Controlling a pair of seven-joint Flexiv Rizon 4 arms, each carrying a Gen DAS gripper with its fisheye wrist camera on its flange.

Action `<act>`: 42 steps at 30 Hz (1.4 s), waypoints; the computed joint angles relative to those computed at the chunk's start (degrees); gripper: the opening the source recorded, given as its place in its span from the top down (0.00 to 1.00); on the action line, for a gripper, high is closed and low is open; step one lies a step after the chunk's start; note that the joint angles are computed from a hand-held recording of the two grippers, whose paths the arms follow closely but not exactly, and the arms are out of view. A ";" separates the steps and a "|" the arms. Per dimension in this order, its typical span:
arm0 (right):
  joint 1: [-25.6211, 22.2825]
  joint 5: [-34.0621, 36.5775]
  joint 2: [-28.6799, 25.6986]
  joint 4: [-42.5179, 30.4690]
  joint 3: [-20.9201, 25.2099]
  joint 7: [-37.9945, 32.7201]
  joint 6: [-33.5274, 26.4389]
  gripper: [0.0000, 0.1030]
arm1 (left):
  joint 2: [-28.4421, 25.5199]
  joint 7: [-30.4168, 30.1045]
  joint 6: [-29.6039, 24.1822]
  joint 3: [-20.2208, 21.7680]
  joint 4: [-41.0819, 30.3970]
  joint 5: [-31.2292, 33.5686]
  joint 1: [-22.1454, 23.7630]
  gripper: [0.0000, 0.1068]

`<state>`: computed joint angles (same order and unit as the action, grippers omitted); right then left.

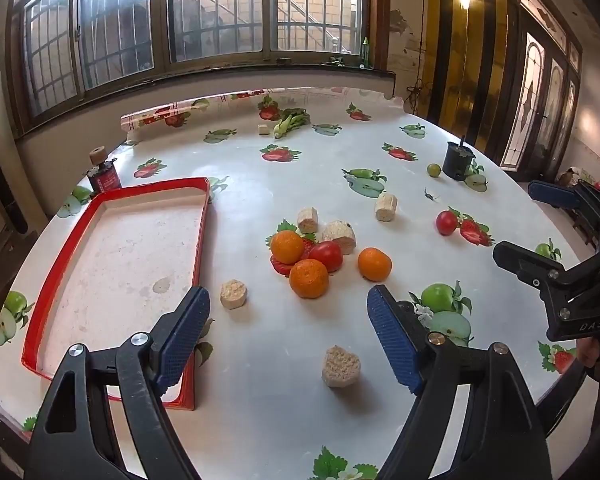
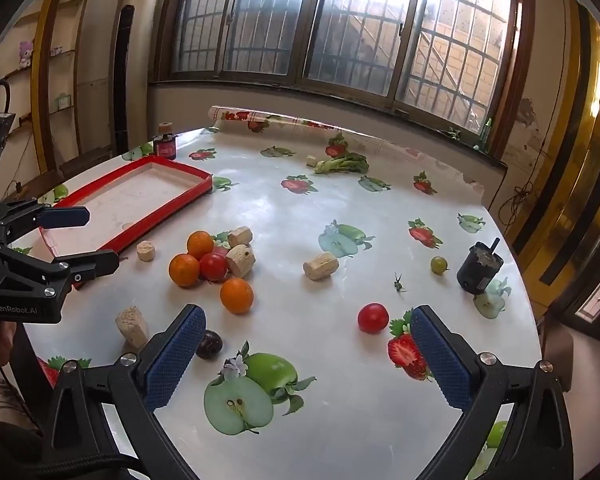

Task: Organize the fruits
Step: 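Move the left tool toward the round beige piece while the right tool approaches the dark plum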

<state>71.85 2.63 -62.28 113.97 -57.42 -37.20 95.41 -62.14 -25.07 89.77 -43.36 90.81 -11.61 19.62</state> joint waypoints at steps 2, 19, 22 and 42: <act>-0.23 -0.43 -0.41 -0.38 -0.01 -0.14 -0.51 0.00 | -0.11 0.65 -1.15 -0.58 -0.37 0.00 0.43 0.24; -27.04 -12.64 15.40 -10.91 25.97 -6.36 -10.90 0.00 | 5.68 -3.51 -30.60 23.11 -18.50 -8.31 -17.71 0.24; -30.46 -13.58 18.82 -9.88 30.41 -6.01 -11.94 0.00 | 7.48 -1.69 -27.99 22.78 -14.58 -11.43 -17.65 0.24; -18.81 -10.34 19.16 -0.85 19.63 -3.23 0.47 0.00 | 12.57 -1.76 -2.64 14.01 4.81 -14.54 -10.02 0.24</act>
<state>53.03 -7.71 -43.11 113.12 -37.79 -40.44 95.88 -49.56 -26.82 87.12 -29.35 95.61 -26.14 9.60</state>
